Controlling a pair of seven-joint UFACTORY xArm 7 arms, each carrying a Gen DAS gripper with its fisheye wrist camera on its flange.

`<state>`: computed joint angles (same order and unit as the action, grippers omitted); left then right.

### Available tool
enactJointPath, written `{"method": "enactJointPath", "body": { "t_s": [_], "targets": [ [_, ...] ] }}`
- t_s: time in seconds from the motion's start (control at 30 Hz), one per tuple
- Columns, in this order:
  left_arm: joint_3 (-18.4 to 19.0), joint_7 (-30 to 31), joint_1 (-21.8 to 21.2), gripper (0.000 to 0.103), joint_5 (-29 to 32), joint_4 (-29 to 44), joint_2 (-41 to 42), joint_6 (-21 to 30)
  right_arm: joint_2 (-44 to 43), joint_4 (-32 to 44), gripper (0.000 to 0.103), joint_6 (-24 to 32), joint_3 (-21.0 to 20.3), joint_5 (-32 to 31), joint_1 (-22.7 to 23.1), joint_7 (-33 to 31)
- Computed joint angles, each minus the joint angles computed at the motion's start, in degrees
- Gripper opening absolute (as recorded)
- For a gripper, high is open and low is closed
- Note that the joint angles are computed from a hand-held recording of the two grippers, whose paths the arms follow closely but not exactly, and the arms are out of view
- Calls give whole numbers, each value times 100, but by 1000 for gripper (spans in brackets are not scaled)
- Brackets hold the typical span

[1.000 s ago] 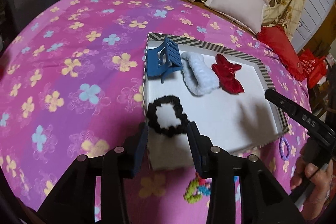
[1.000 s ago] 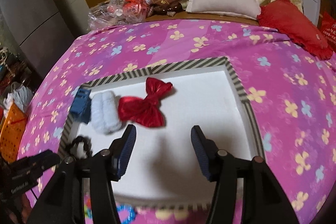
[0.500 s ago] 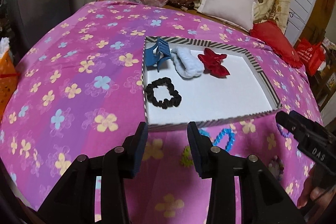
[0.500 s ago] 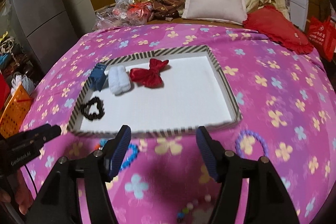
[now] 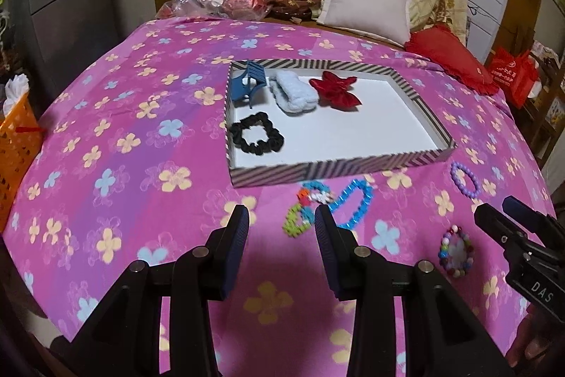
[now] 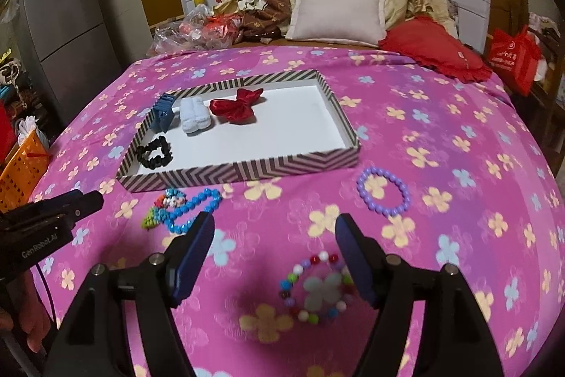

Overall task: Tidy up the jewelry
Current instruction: 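Withdraw both tools from the tray to the open bedspread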

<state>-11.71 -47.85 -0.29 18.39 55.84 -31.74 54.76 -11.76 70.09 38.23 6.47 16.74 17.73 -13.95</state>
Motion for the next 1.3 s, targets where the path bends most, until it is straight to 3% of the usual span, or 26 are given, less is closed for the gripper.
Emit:
{"method": "enactJointPath", "body": {
  "t_s": [0.5,1.3],
  "targets": [
    [-341,-346,-257,26,30,-243,-275,182,-917,-993,79,-167,-116,-18,69,38],
    [-421,-487,-439,26,-21,-552,-466,260,-1325,-1432,81,-17,-304,128,90,49]
  ]
}}
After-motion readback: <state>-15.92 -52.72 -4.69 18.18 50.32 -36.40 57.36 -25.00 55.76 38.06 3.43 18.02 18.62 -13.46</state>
